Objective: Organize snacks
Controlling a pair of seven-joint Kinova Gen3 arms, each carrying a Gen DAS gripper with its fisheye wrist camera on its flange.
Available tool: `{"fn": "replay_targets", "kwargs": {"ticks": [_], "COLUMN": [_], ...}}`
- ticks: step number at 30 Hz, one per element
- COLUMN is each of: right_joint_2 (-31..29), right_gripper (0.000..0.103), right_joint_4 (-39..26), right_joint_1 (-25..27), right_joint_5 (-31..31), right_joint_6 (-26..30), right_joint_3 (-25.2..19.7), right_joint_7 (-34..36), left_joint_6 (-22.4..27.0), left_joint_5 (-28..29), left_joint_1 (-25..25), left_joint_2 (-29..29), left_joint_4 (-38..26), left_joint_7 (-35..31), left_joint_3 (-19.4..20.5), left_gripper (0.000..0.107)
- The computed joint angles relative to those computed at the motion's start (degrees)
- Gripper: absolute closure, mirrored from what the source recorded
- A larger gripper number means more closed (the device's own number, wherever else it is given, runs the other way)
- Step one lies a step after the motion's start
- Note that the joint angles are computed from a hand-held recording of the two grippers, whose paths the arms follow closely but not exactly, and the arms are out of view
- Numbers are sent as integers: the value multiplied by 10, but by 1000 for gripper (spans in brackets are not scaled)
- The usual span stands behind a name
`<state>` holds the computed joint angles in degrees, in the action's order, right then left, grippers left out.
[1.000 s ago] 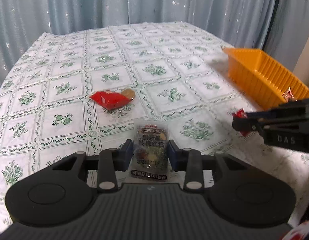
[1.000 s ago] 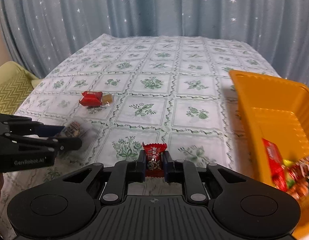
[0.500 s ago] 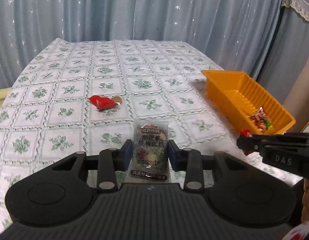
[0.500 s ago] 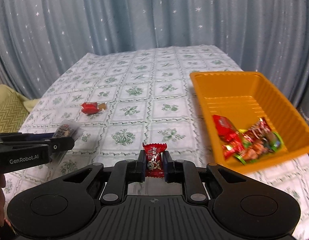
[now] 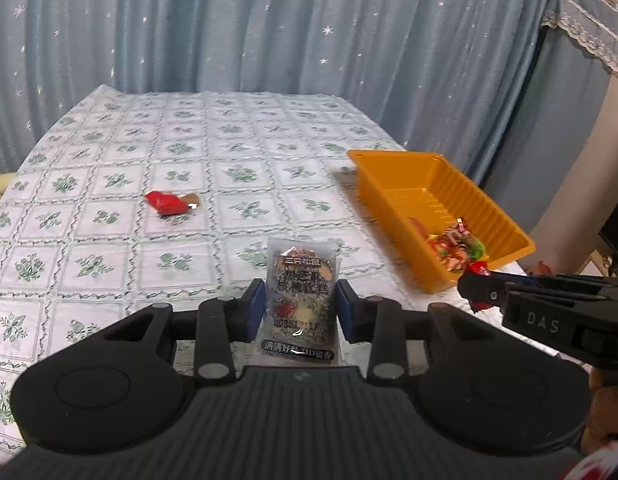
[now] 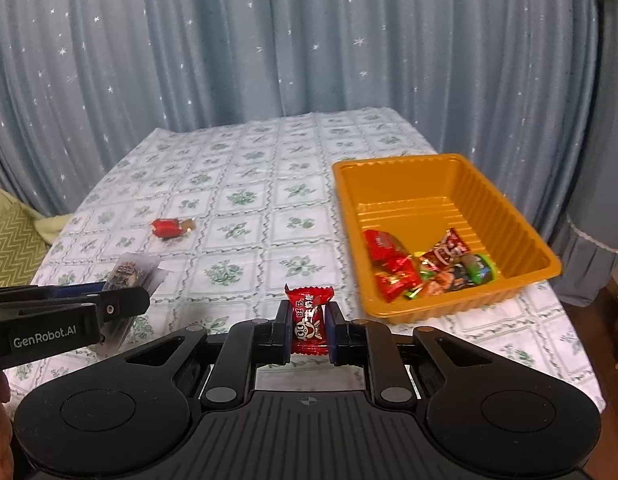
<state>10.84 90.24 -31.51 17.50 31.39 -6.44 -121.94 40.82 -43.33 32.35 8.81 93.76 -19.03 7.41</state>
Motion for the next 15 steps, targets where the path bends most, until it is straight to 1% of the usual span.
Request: {"fn": "replay_targets", "kwargs": {"ticks": [6,15], "right_joint_2": [-23,-43], "right_gripper": [86,86], "right_joint_4": [14,28], "right_joint_1": [6,27], "right_joint_5": [9,19], "right_joint_6": [-1,-1], "right_joint_3": [2,-3], "right_joint_7": [-15,-32], "left_joint_6": [10,12], "left_joint_5": [3,16], "left_joint_1": [14,36], "left_joint_2": [9,30], "left_joint_4": [-29,-71], "left_joint_7": [-19,-57], "left_joint_3": [8,2], "left_gripper": [74,74]}}
